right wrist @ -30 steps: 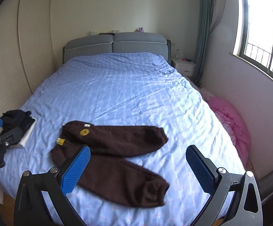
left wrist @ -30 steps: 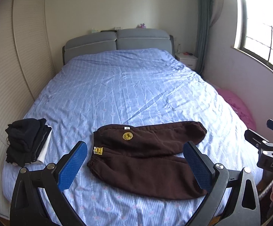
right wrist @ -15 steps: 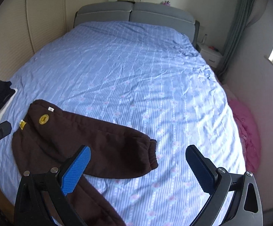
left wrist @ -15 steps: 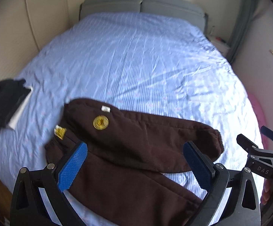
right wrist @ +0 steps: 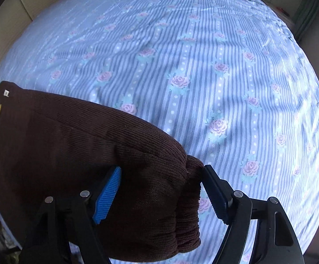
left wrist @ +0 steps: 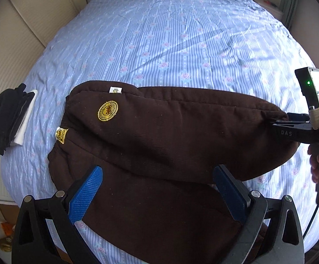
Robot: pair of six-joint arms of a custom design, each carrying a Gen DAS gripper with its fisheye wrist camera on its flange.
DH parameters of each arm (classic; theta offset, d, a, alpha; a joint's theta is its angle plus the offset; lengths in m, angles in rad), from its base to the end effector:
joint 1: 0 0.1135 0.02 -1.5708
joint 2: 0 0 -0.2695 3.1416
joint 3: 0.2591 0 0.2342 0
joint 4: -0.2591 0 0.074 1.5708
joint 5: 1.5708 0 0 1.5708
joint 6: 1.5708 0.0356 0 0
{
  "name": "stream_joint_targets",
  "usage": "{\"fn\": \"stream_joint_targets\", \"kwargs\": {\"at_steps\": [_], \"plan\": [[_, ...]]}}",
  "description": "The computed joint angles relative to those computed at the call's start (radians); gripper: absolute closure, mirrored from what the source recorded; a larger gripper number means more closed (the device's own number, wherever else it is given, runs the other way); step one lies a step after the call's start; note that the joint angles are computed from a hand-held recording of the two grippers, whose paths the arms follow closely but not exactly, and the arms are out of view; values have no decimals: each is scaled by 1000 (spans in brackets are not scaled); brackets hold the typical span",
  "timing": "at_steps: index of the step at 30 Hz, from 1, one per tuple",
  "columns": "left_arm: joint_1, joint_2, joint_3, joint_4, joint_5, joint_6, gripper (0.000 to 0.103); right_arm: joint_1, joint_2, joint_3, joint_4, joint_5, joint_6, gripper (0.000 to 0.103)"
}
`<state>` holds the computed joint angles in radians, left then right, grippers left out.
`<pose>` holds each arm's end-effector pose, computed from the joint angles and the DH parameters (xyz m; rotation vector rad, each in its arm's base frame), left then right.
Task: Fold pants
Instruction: 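Move both tools toward the brown sweatpants, aiming at the cuffs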
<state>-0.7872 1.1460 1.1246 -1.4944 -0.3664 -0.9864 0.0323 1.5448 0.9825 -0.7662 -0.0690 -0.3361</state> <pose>0.1096 -0.0919 0.3071 -0.2937 2.7956 0.2692 0.2626 0.0109 0.2067 -0.5415 2.8403 0.0454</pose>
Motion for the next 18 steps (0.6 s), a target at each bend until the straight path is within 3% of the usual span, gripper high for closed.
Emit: {"fn": "stream_joint_targets", "kwargs": {"at_steps": [3, 5, 7, 10, 14, 18], "plan": [[49, -5, -9, 12, 10, 40, 1, 16, 7, -7, 19, 48, -28, 48], [69, -6, -2, 15, 10, 50, 1, 1, -12, -7, 18, 51, -40, 71], [81, -9, 12, 13, 5, 61, 1, -31, -30, 8, 10, 28, -43, 78], [73, -8, 50, -4, -14, 62, 1, -72, -65, 49, 1, 5, -12, 80], [53, -12, 89, -27, -66, 53, 1, -49, -141, 85, 91, 117, 19, 80], [90, -22, 75, -17, -50, 72, 1, -57, 50, 184, 34, 137, 69, 78]]}}
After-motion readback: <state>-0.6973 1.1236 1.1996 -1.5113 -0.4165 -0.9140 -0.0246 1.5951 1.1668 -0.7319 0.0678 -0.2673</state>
